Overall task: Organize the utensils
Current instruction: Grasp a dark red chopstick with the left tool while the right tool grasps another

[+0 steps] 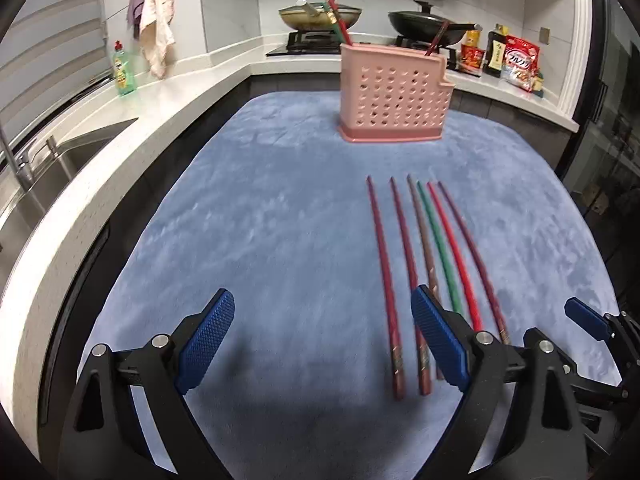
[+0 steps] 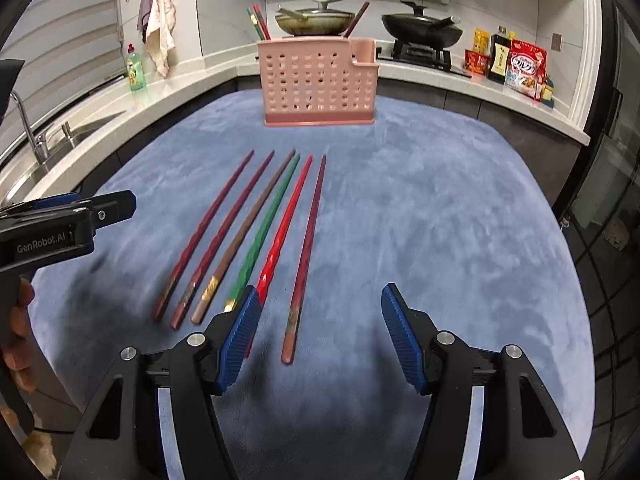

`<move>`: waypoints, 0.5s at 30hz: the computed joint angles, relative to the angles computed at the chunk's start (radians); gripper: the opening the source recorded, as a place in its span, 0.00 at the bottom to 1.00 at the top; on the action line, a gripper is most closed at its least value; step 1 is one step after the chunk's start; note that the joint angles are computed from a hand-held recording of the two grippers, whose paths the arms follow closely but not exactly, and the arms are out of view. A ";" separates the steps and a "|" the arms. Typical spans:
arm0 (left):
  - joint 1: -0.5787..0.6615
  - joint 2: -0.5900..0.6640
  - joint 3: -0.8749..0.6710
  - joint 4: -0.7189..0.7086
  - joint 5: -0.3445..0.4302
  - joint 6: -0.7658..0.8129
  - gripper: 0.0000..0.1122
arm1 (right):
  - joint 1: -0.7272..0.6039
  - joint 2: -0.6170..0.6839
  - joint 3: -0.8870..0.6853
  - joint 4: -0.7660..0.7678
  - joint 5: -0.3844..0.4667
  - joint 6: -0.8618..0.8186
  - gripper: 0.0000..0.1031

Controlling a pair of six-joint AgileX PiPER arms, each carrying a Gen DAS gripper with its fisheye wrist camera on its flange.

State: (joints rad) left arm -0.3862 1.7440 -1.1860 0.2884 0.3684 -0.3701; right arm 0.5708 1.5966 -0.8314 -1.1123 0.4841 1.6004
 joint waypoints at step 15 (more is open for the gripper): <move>0.013 -0.018 0.118 -0.097 -0.056 0.057 0.76 | -0.032 0.106 -0.010 0.010 -0.105 0.074 0.26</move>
State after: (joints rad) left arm -0.3736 1.7262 -1.0677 0.1917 0.3120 -0.3127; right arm 0.5393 1.7024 -0.8410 -1.1019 0.3789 1.6741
